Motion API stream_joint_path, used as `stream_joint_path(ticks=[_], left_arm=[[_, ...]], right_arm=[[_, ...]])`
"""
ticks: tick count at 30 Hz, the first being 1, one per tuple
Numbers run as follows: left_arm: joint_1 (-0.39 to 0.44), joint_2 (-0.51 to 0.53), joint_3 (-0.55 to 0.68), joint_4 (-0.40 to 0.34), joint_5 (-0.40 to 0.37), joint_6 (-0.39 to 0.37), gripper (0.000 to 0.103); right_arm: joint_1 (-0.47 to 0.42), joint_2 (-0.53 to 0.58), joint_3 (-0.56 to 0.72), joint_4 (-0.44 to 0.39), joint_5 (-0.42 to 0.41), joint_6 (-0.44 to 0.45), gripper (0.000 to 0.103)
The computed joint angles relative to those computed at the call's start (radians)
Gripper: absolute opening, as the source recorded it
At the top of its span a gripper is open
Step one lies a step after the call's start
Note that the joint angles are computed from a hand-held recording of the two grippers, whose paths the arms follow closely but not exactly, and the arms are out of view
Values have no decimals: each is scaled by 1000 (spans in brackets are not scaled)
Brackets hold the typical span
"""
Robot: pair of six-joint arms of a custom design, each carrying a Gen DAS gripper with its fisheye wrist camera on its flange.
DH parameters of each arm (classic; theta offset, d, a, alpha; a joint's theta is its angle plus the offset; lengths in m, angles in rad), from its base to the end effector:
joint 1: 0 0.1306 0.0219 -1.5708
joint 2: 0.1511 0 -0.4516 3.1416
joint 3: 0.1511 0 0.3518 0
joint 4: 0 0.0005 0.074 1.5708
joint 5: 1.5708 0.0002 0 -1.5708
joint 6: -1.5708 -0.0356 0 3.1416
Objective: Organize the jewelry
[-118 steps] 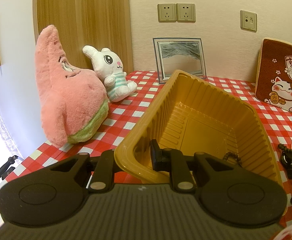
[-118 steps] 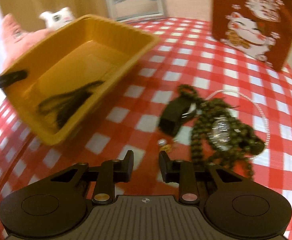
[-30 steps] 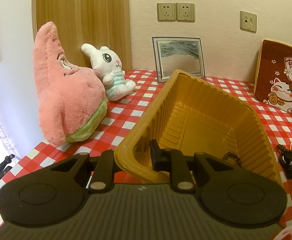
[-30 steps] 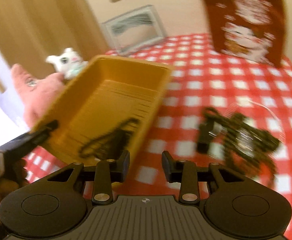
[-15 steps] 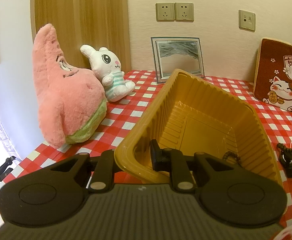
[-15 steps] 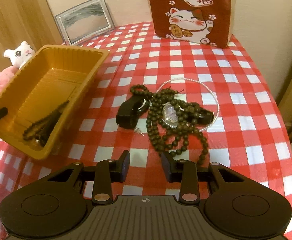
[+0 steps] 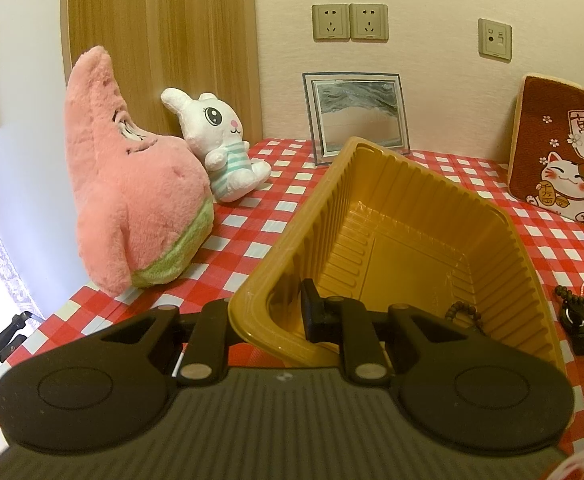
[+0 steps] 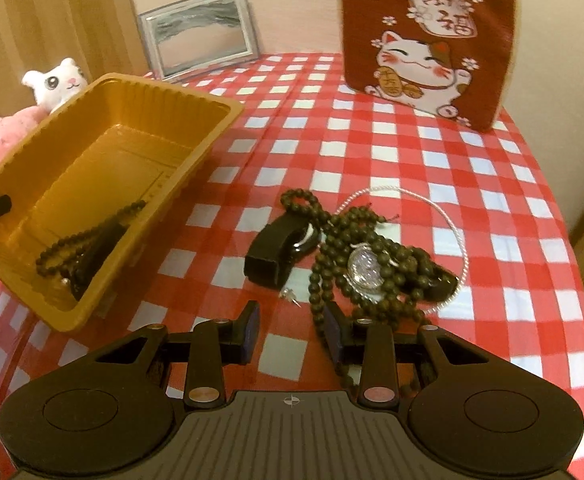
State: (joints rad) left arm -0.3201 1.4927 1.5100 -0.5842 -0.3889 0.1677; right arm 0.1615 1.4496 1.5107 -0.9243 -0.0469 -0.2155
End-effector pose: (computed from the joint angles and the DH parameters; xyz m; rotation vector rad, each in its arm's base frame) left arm 0.4756 -0.1440 0.5295 -0.0658 2.0921 0.1219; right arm 0.4515 0.0747 0.5201 0.0449 2.4452 0.2256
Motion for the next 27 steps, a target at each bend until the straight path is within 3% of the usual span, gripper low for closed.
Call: stream_joint_path(ticks=[13, 24, 27], left_arm=[[4, 1, 2, -2, 3, -3, 17], [6, 0, 2, -2, 7, -4, 17], [8, 0, 3, -4, 9, -5, 17]], right_arm=[[-24, 47, -8, 62, -108, 271, 34], [-29, 55, -8, 31, -179, 315, 24], [-18, 51, -13, 36, -151, 303, 24]])
